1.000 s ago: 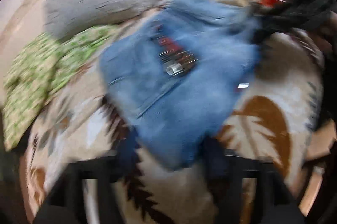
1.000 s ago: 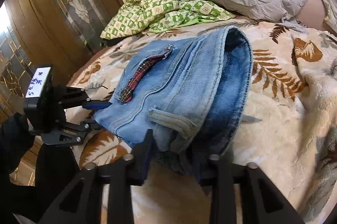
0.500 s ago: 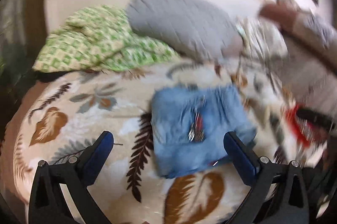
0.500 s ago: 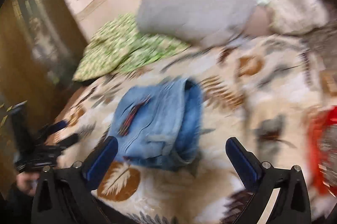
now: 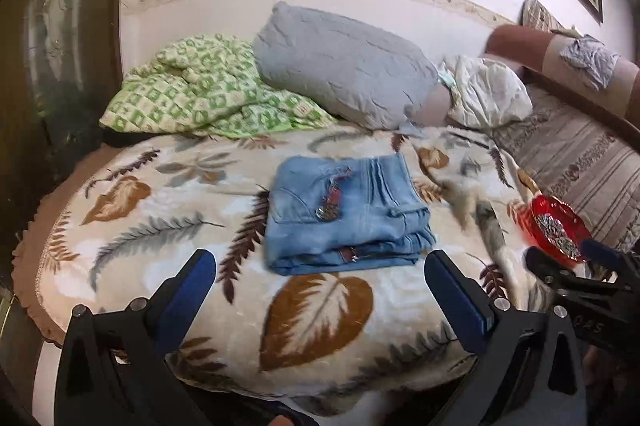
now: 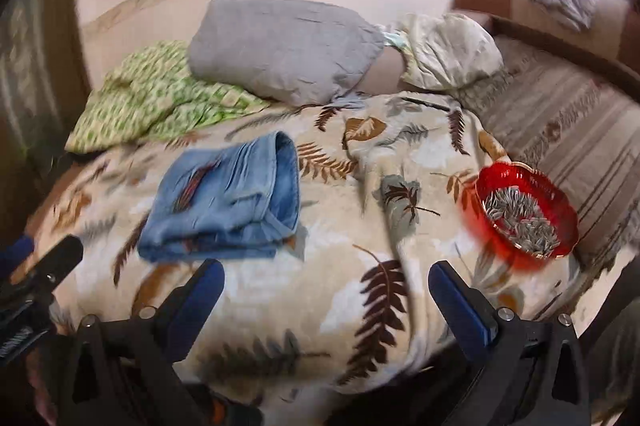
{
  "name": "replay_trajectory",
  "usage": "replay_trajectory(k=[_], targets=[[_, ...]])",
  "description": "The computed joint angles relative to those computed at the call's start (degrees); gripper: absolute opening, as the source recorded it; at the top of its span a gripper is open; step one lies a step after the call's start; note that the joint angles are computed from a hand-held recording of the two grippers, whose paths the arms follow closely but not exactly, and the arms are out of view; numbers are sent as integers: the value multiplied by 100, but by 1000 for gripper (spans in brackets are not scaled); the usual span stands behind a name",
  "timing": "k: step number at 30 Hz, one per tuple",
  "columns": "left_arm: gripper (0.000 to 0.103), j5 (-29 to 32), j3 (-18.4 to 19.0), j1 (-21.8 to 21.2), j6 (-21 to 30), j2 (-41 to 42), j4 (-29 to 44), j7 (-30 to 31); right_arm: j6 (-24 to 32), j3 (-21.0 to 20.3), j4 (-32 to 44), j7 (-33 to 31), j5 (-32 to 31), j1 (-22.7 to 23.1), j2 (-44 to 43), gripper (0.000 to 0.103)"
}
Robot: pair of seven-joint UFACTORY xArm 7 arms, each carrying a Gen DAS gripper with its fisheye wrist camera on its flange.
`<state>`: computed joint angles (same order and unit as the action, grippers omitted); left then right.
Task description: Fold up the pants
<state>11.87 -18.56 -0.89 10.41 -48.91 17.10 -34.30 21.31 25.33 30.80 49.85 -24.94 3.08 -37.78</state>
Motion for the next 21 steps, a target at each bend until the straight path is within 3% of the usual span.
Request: replay_trajectory(k=[8,21], targets=[[103,203,-303,411,196,-497,-65,-282,-124,-159,-82,-220,129,184,-115,103],[103,257,-86,190,119,-111,26,-158,-181,-87,-121,-257,251,102,-99,103]])
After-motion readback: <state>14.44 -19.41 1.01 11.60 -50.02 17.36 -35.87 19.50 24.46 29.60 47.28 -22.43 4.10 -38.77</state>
